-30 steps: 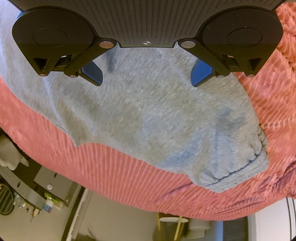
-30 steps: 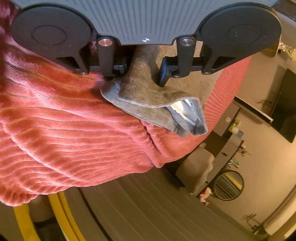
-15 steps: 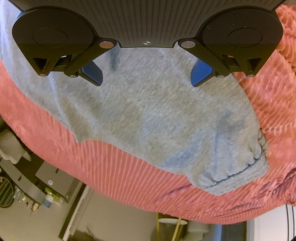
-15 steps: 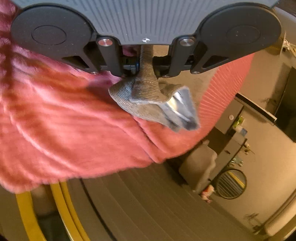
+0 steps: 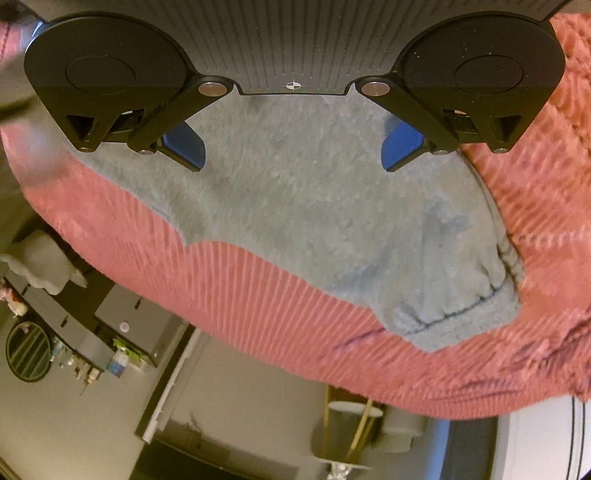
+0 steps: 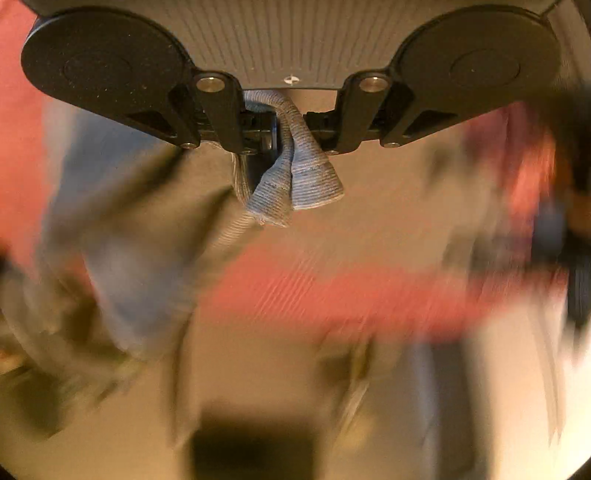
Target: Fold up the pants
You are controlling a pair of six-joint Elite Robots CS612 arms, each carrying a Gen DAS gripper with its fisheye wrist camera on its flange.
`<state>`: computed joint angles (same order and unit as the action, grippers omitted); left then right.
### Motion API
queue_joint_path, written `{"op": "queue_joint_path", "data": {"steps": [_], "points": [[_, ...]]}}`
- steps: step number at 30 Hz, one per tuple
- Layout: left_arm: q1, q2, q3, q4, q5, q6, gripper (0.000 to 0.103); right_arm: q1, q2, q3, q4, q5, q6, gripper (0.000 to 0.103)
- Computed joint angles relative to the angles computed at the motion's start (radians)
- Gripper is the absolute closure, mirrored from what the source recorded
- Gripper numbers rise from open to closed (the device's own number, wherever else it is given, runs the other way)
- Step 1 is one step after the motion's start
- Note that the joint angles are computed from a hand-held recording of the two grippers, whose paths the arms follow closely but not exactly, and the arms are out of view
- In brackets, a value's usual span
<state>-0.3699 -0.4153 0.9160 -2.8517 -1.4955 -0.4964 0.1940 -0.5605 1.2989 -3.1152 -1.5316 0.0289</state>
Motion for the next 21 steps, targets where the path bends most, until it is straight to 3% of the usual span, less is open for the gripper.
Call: {"op": "queue_joint_path", "data": {"steps": [1,3,5,9,10,13,15,18,21], "points": [[0.002,0.002,-0.003,0.007,-0.010,-0.001,0.000,0.007,0.018,-0.032,0.100,0.015,-0.016,0.089],[0.005,0.006,-0.010,0.020,-0.035,0.002,0.000,0.032,0.045,-0.079,0.175,-0.049,-0.062,0.085],[0.008,0.017,-0.030,0.036,-0.068,0.025,0.000,0.033,0.041,-0.076,0.153,-0.046,-0.062,0.084],[0.010,0.036,-0.065,0.068,-0.125,0.068,0.000,0.014,0.023,-0.043,0.128,0.020,0.020,0.078],[0.011,0.039,-0.071,0.076,-0.151,0.085,0.000,0.008,0.019,-0.037,0.120,0.061,0.035,0.068],[0.016,0.037,-0.067,0.082,-0.241,0.146,0.000,-0.047,0.006,0.009,0.007,0.336,0.196,0.044],[0.015,0.035,-0.063,0.077,-0.281,0.199,0.000,-0.071,0.013,0.036,-0.158,0.406,0.348,0.035],[0.007,0.034,-0.059,0.069,-0.320,0.291,0.000,-0.079,0.012,0.069,-0.329,0.261,0.567,0.026],[-0.004,0.065,-0.139,0.142,-0.368,0.382,0.000,-0.070,0.006,0.083,-0.335,0.048,0.714,0.026]]}}
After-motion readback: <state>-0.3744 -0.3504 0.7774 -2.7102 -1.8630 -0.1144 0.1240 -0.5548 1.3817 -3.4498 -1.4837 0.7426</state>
